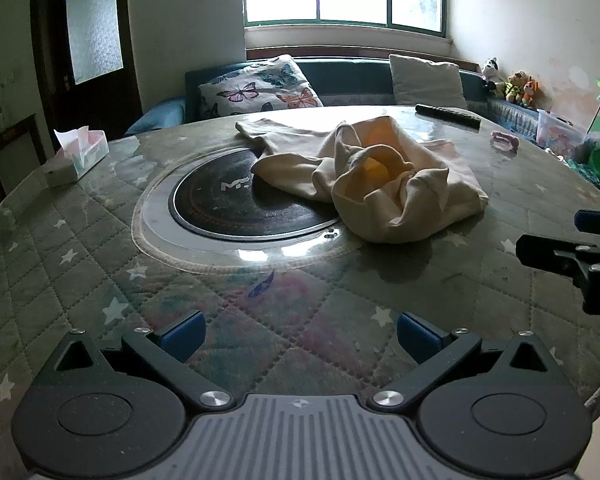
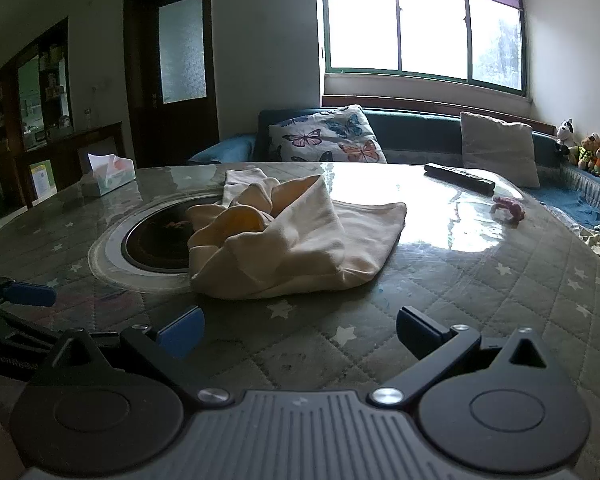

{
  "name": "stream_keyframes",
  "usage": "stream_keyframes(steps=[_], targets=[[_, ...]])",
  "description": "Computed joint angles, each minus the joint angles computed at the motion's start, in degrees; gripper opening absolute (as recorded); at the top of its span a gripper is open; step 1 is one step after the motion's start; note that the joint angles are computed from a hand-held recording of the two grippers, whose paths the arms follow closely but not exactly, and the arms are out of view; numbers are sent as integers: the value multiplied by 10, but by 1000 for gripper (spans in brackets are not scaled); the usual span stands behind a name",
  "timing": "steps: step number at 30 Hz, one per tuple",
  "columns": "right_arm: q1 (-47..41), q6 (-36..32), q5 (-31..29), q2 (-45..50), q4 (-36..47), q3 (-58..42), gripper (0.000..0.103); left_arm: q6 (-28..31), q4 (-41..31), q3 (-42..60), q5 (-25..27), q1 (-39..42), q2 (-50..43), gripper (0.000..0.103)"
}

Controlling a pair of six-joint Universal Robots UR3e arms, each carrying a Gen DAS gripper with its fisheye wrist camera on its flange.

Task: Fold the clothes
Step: 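Approach the crumpled cream sweatshirt with both tools open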

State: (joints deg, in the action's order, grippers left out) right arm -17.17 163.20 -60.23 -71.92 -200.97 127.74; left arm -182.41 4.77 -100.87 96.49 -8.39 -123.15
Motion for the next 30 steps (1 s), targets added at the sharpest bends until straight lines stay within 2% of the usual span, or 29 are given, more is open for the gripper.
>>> stream_keyframes(steps=[12, 30], targets=[[-5, -4, 5, -21, 18, 11, 103, -6, -2, -15, 3, -7, 13, 103], [6, 1, -8, 11, 15, -8, 103, 1, -25, 23, 8, -12, -6, 103]])
